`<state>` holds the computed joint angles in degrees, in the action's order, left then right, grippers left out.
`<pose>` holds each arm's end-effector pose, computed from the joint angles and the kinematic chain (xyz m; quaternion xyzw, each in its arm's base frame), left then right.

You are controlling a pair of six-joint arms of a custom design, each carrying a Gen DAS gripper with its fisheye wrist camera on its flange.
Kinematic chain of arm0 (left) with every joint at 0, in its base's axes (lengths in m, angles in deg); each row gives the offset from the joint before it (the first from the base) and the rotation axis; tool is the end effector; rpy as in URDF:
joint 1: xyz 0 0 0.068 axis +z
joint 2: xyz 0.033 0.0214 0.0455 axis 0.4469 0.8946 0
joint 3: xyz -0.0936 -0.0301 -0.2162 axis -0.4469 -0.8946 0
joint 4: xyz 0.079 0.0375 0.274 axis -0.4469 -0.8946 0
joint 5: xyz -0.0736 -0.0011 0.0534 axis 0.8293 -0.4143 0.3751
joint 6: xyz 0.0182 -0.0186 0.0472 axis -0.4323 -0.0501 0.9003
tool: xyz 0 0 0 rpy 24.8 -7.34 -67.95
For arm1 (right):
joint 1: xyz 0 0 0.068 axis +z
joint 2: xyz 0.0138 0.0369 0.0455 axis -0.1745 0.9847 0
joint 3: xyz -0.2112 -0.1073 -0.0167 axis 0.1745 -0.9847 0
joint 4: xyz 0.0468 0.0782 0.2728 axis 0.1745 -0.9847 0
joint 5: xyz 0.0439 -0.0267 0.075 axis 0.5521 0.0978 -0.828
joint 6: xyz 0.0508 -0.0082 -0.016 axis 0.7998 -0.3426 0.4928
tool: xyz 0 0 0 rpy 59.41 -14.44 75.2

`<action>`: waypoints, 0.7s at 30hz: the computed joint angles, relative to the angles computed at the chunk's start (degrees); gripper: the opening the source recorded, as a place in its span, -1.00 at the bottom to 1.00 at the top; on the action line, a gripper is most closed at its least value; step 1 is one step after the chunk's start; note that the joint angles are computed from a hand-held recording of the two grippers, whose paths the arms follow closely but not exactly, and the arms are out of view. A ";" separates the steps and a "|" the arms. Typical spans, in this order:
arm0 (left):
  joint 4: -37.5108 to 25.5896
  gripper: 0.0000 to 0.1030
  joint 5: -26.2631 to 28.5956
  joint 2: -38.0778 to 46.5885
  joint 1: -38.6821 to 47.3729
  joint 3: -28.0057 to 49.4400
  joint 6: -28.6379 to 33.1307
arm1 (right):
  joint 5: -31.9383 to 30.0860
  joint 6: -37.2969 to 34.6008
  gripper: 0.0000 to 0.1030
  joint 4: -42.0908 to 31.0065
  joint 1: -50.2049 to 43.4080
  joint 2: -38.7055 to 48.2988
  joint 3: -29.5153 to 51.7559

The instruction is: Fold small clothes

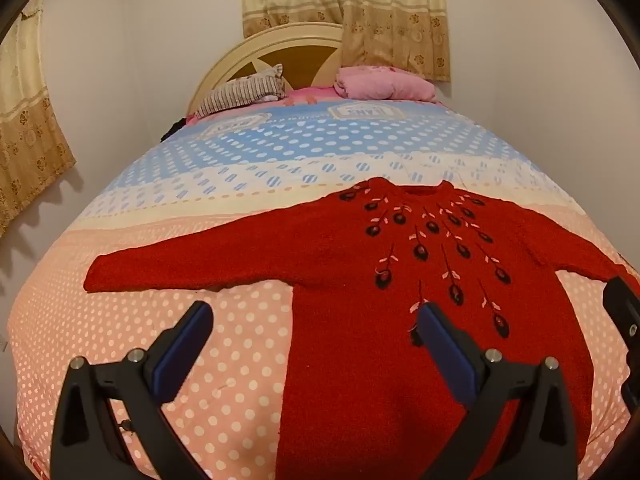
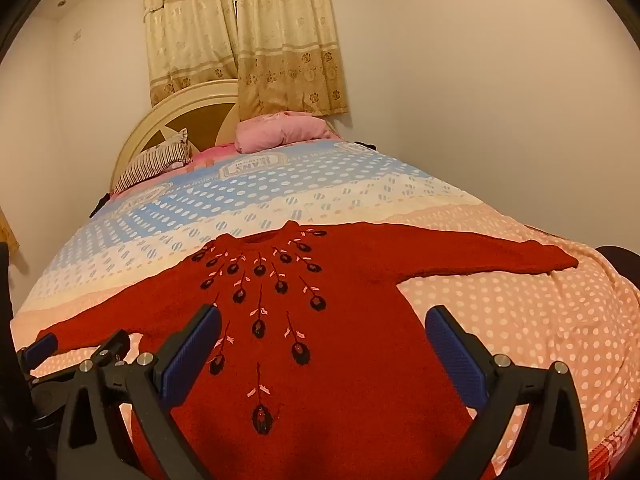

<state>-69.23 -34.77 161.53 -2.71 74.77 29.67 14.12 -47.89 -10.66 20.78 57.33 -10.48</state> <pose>0.3308 -0.1706 0.2281 0.0589 0.9058 0.0186 0.4192 0.2101 0.0974 0.2730 0.2155 0.8432 -0.0598 0.4890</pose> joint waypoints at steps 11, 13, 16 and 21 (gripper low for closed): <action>1.32 1.00 2.95 -0.48 0.49 -1.52 -0.78 | -1.13 -1.82 0.98 1.50 -1.98 0.94 -0.73; 1.55 1.00 2.09 -0.45 0.08 -1.72 -0.50 | -0.87 -1.29 0.98 1.09 -1.52 1.04 -0.57; 1.75 1.00 1.62 -0.81 -0.41 -2.09 -0.50 | 0.07 0.00 0.98 -0.10 -0.43 1.64 0.02; 1.20 1.00 2.21 -1.10 -0.63 -1.89 -0.73 | -0.44 0.21 0.98 -1.26 -0.77 1.45 0.63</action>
<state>-68.04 -32.56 160.43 -3.34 72.89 28.95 13.68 -47.68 -11.92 20.01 58.78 -9.85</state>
